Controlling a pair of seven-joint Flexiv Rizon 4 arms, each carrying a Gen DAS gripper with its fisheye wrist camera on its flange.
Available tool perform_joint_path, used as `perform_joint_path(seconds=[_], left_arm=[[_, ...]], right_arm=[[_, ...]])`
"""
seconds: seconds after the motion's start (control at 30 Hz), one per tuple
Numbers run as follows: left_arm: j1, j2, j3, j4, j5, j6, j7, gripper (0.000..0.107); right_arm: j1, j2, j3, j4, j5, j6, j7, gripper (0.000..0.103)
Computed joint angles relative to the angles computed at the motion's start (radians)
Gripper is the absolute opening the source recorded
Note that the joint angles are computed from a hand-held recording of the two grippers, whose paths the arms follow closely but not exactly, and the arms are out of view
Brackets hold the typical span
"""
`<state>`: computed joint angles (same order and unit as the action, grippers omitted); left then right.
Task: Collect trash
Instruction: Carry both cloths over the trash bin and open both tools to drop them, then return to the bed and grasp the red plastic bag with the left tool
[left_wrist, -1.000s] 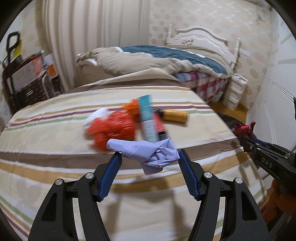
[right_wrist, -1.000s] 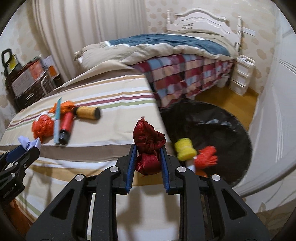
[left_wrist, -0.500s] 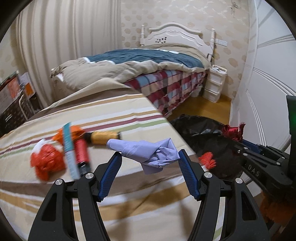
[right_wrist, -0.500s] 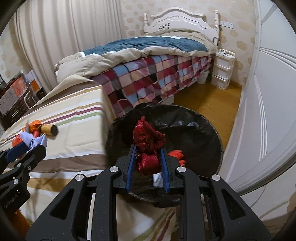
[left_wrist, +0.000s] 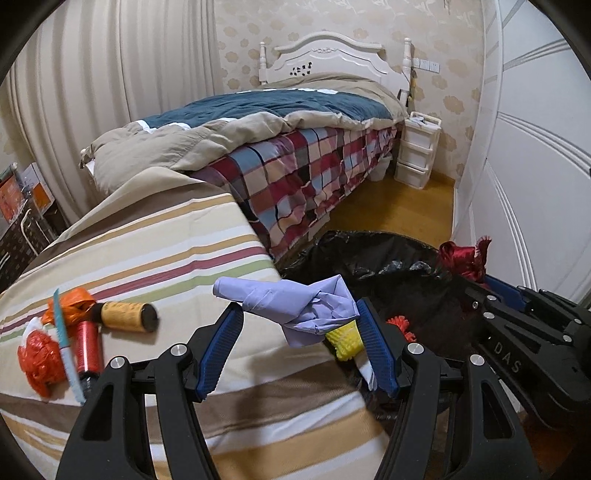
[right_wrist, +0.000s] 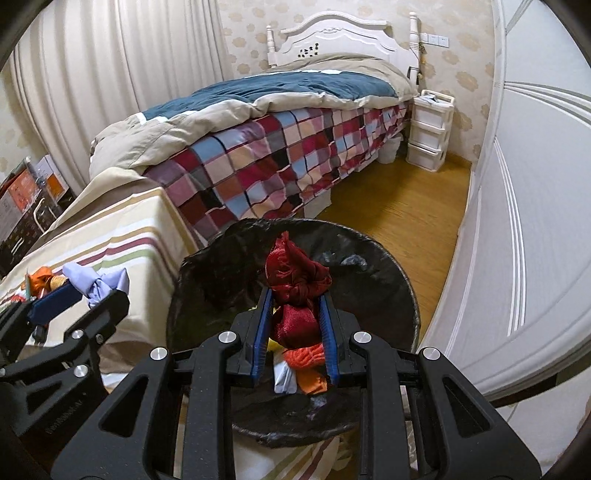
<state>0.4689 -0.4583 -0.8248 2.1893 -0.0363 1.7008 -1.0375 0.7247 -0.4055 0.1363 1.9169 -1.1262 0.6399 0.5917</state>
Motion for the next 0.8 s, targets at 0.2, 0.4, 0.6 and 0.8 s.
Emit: perform_joint_path(seconds=[0.2,0.4,0.6,0.8], left_arm=[[-0.116,-0.007,0.098,-0.046,-0.023,-0.011,0.004,0.064],[-0.207,-0.013,0.175,-0.077,-0.036,-0.008,0.021,0.064],[-0.259,-0.009,0.225,-0.084,-0.051,-0.010,0.031,0.072],[-0.254,-0.001,0.223,-0.073,-0.050,0.008,0.020,0.080]], right_arm=[[-0.022,0.009,-0.004,0.025,-0.004,0.021,0.018,0.024],[-0.038,0.016,-0.005,0.042,-0.007,0.035,0.030,0.024],[-0.046,0.017,-0.005,0.050,-0.007,0.036,0.042,0.030],[-0.038,0.016,-0.002,0.047,0.000,0.007,0.052,0.044]])
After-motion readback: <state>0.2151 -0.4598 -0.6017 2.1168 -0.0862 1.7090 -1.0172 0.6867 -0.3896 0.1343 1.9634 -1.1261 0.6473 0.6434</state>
